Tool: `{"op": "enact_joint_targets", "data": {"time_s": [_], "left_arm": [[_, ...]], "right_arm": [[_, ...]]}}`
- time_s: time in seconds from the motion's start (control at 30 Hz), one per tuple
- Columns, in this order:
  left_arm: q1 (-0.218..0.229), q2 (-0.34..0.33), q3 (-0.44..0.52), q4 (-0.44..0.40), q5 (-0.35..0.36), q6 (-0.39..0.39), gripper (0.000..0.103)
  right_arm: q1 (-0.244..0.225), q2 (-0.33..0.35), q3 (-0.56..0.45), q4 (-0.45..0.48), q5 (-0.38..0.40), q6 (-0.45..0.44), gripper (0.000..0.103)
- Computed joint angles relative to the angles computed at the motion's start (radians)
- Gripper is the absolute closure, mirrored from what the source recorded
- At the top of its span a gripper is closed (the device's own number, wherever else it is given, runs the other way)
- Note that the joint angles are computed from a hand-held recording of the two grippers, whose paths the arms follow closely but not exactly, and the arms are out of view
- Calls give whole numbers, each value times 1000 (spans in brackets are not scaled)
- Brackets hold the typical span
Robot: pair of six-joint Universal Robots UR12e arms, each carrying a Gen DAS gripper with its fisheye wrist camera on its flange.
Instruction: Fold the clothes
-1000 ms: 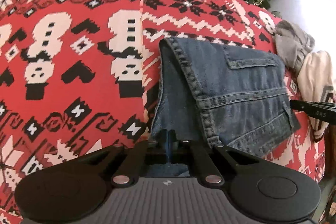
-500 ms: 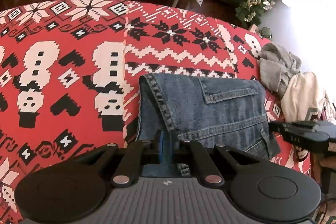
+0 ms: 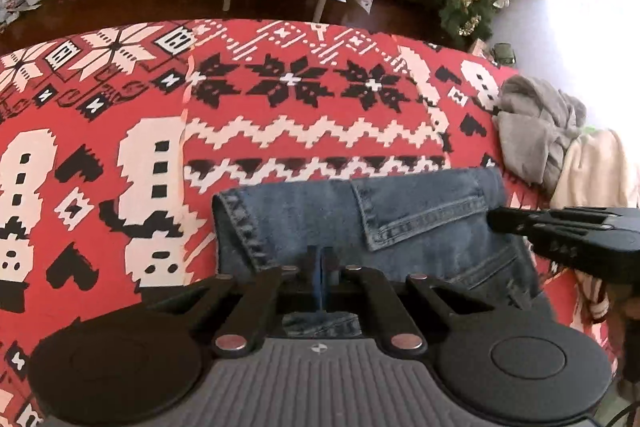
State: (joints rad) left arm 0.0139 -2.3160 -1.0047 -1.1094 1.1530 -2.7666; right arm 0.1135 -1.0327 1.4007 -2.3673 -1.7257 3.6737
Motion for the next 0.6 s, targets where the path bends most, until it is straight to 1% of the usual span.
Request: {"op": "enact_joint_targets", "data": {"time_s": [0.03,0.1,0.17,0.23,0.3,0.37,0.4,0.43,0.53,0.57,0.6], "left_arm": [[1,1,5,-8,2,0,100],[5,5,8,-8,-3,-9,100],[11,6,9,4,-34,-33,99],[9,-5,23,3,-35,-40,99],[8,-16,38,1,-35,-46,99],[4,-29,49,0,-6,-50,101],[7,-34,50,0,-6,-50,100],[12,-37,51,-4,-23,-52,100],[22,-39,59,-21,-40,-59,100],[21,-36,59,-17,-28,-60,100],[20,-34,58,-12,-19,-63,101]], "right_arm": [[-1,-5,10,1,-3,7,102],[-2,-10,5,35,-19,12,98],[-6,-25,22,8,-24,27,98],[-9,-26,22,-31,-25,28,98],[-12,-13,2,-47,-21,8,98],[-16,10,-24,-30,-12,0,98],[-18,22,-38,-15,-7,-1,98],[-19,31,-46,-7,-5,-3,98],[-21,34,-37,7,-33,3,98],[-22,31,-34,36,-46,14,97],[-26,22,-23,45,-49,39,98]]}}
